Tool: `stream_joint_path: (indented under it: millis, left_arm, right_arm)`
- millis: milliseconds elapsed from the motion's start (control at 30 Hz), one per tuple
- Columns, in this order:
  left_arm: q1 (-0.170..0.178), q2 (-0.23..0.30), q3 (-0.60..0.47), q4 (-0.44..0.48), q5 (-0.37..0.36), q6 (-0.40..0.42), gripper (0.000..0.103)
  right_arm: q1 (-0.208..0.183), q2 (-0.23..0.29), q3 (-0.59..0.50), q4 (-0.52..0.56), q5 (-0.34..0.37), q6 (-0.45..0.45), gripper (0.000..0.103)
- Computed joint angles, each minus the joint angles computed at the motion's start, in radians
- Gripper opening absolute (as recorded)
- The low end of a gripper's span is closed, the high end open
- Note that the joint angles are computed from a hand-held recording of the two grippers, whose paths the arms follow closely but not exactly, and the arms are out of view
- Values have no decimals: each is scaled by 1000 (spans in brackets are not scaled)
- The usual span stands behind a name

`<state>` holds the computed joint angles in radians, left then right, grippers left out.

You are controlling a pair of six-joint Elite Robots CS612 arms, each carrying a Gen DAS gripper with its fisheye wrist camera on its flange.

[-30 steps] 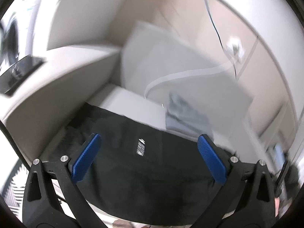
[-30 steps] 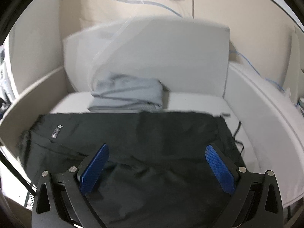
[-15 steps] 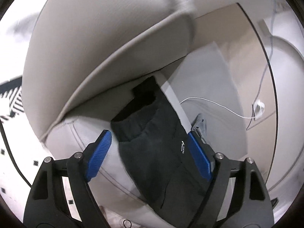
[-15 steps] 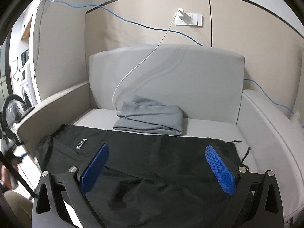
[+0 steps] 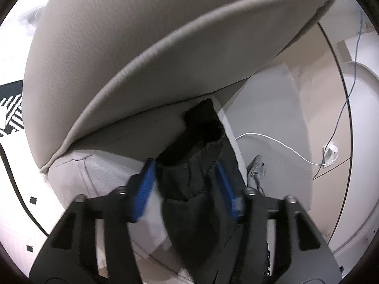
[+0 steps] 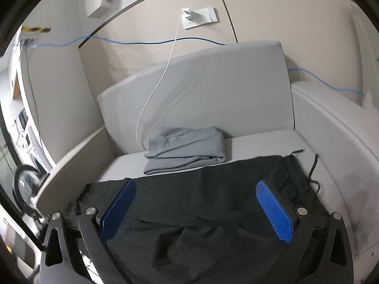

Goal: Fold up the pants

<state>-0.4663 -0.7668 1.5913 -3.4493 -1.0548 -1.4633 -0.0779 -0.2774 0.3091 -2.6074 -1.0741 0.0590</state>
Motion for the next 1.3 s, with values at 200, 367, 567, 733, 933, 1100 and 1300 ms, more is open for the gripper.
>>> stream_joint_path:
  millis: [200, 367, 567, 733, 933, 1100, 1300]
  left_arm:
    - [-6, -13, 14, 2, 17, 0, 13]
    - [-15, -39, 50, -4, 23, -9, 6]
    - [-21, -69, 99, -7, 6, -36, 6]
    - [-17, -67, 102, -24, -4, -8, 6]
    - [-15, -54, 96, -38, -2, -16, 6]
    - [-21, -57, 96, -21, 12, -16, 6]
    - [-25, -67, 100, 0, 20, -4, 6]
  right_arm:
    - [-2, -1, 3, -8, -11, 7, 103]
    - [-4, -21, 52, -100, -5, 17, 103]
    - [-26, -77, 179, -503, 2, 140, 103]
    - [-88, -131, 275, -933, -2, 358, 103]
    - [-149, -237, 482, -913, -55, 312, 103]
    - [-200, -243, 581, -754, 39, 385, 103]
    - [-224, -182, 627, -572, 131, 397, 95]
